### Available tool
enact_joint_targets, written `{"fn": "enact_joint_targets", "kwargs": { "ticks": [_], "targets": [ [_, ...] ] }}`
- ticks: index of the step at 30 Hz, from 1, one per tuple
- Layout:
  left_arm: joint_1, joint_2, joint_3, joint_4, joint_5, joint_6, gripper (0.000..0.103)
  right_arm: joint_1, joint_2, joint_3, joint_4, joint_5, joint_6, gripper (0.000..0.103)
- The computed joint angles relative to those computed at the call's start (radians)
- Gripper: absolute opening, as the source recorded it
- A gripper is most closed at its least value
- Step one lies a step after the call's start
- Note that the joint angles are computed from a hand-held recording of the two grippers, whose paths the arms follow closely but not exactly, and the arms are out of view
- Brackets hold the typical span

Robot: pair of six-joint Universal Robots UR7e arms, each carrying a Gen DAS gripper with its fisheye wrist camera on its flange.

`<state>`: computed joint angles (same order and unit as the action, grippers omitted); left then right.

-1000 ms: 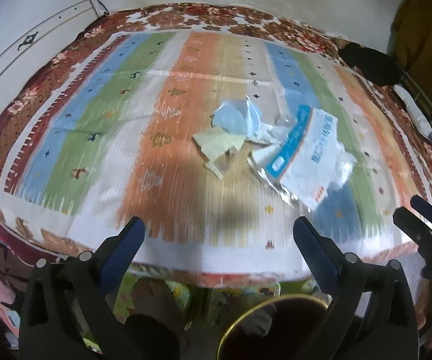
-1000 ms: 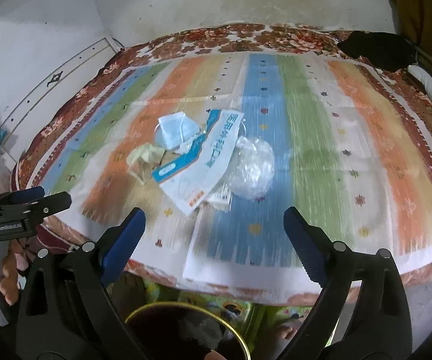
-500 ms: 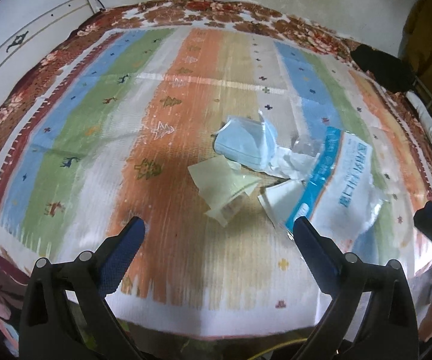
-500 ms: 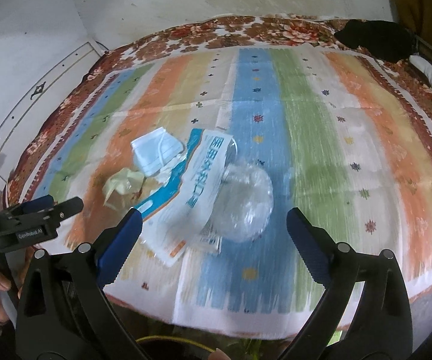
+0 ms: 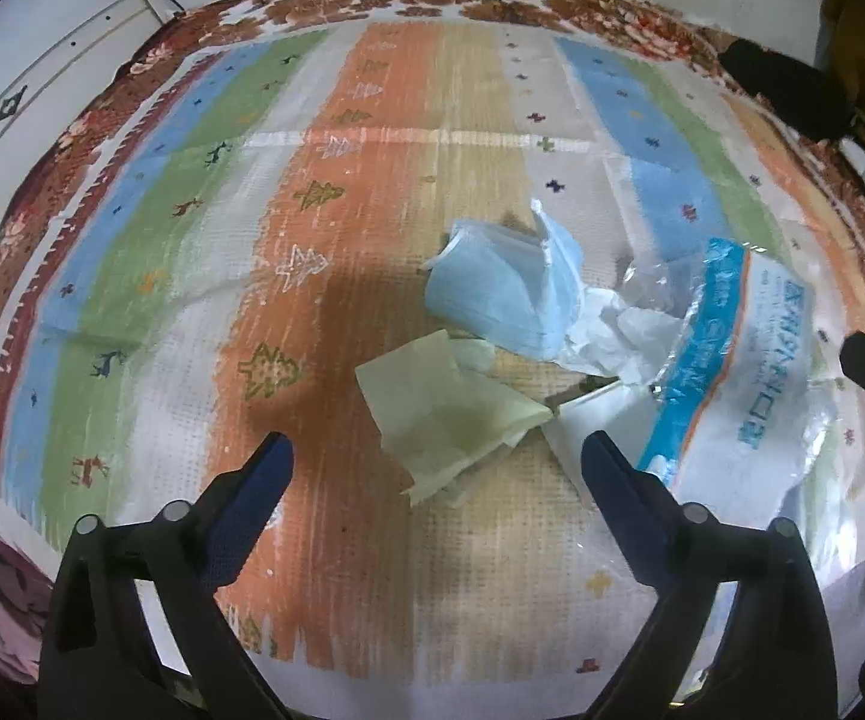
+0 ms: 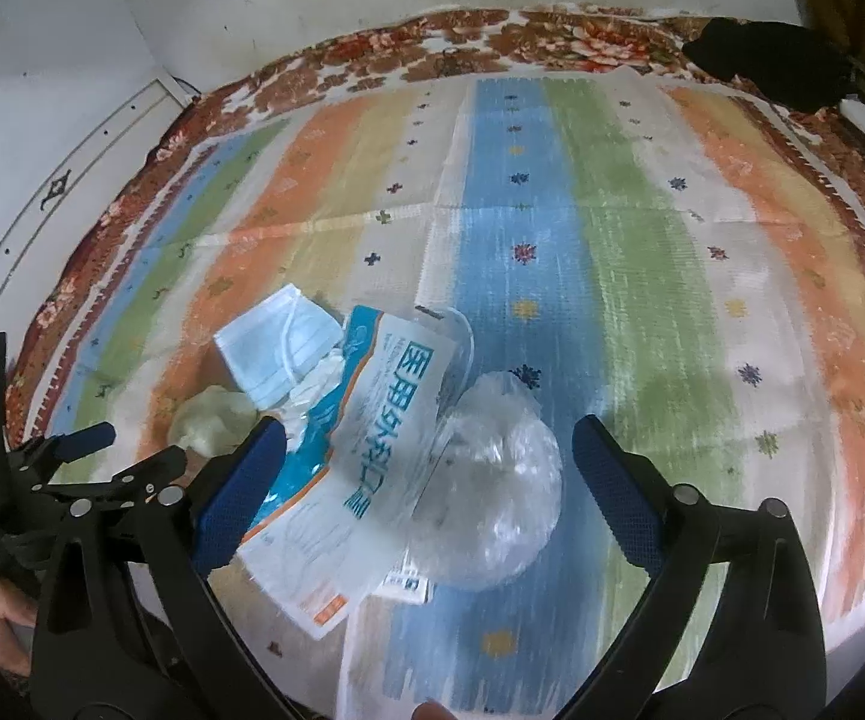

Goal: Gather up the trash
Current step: 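Grasp the pale yellow paper with the left gripper while the right grasps the blue-printed mask package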

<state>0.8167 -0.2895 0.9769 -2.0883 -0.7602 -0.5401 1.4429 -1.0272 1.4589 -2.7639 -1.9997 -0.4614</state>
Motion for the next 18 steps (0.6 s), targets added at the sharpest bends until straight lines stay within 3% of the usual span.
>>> {"fn": "enact_joint_targets", "kwargs": {
  "ticks": [2, 6, 11, 12, 13, 14, 18],
  "targets": [
    [0.005, 0.005, -0.008, 0.001, -0.006, -0.002, 0.091, -0.004, 0.019, -0.024, 0.024, -0.002, -0.002, 0.079],
    [0.008, 0.013, -0.008, -0.047, 0.007, 0.055, 0.087, -0.011, 0.044, -0.056, 0.060, 0.005, -0.004, 0.063],
    [0.022, 0.011, -0.015, -0.029, -0.034, 0.045, 0.060, -0.014, 0.051, -0.076, 0.100, 0.026, 0.024, 0.037],
    [0.023, 0.008, -0.012, -0.036, -0.042, 0.051, 0.055, -0.012, 0.052, -0.076, 0.097, 0.016, 0.025, 0.025],
    [0.024, 0.004, -0.004, -0.051, -0.053, 0.067, 0.043, -0.008, 0.053, -0.076, 0.100, 0.007, 0.026, 0.015],
    [0.025, 0.002, -0.001, -0.060, -0.061, 0.077, 0.035, -0.008, 0.052, -0.075, 0.107, 0.012, 0.027, 0.012],
    [0.026, -0.019, 0.022, -0.087, -0.073, 0.086, 0.030, -0.003, 0.030, -0.047, 0.088, 0.034, 0.015, 0.003]
  ]
}}
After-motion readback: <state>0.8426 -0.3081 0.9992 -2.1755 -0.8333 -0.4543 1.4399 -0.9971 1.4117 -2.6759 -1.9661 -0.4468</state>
